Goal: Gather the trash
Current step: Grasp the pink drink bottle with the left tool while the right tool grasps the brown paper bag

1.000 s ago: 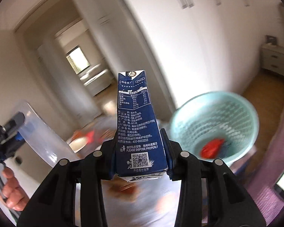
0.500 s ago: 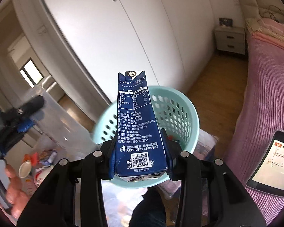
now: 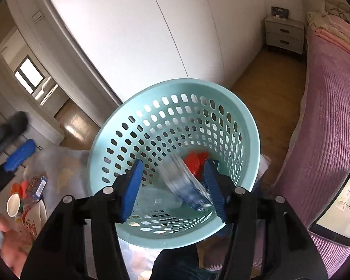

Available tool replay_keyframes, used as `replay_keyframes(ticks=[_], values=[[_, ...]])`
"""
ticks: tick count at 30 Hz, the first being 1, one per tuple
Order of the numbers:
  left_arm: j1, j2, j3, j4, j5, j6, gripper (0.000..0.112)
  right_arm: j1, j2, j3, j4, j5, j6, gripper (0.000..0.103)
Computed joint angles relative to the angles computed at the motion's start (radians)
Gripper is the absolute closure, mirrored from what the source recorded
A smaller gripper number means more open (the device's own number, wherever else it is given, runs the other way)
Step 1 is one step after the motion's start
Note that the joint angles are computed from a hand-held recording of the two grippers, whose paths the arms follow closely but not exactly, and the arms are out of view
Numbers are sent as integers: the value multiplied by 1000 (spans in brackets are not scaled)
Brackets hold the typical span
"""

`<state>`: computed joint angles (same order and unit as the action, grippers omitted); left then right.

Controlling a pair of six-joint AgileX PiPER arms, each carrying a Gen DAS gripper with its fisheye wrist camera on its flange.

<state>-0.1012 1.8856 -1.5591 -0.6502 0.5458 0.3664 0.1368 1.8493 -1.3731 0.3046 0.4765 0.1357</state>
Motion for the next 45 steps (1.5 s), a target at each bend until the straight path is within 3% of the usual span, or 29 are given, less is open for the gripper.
replay_keyframes(ticks=[4, 9, 11, 16, 18, 23, 26, 31, 36, 39, 42, 45], values=[[38, -166, 175, -71, -70, 88, 36, 3, -53, 55, 76, -19, -76, 52], [105, -381, 374, -58, -134, 113, 36, 73, -163, 111, 88, -30, -85, 52], [160, -479, 454, -56, -145, 146, 29, 111, -195, 113, 55, -32, -69, 52], [327, -617, 537, -7, -115, 110, 23, 229, -268, 129, 37, -56, -83, 52], [421, -643, 556, -52, -80, 149, 23, 282, -282, 129, 41, -60, -96, 49], [598, -643, 602, -90, -37, 260, 21, 443, -282, 137, -62, -96, -50, 38], [654, -591, 610, -75, -10, 255, 21, 514, -256, 146, -174, -132, 40, 38], [642, -509, 640, 13, -69, 166, 21, 499, -192, 145, 53, -124, -147, 37], [605, -432, 616, 95, -73, 58, 21, 488, -128, 119, 118, -91, -209, 37], [575, -409, 624, 130, -83, 5, 21, 470, -92, 106, 293, -56, -369, 37], [567, -402, 634, 163, -82, -9, 28, 471, -86, 112, 374, -28, -463, 37], [583, -403, 645, 156, -72, 14, 46, 476, -92, 125, 417, -8, -519, 37]])
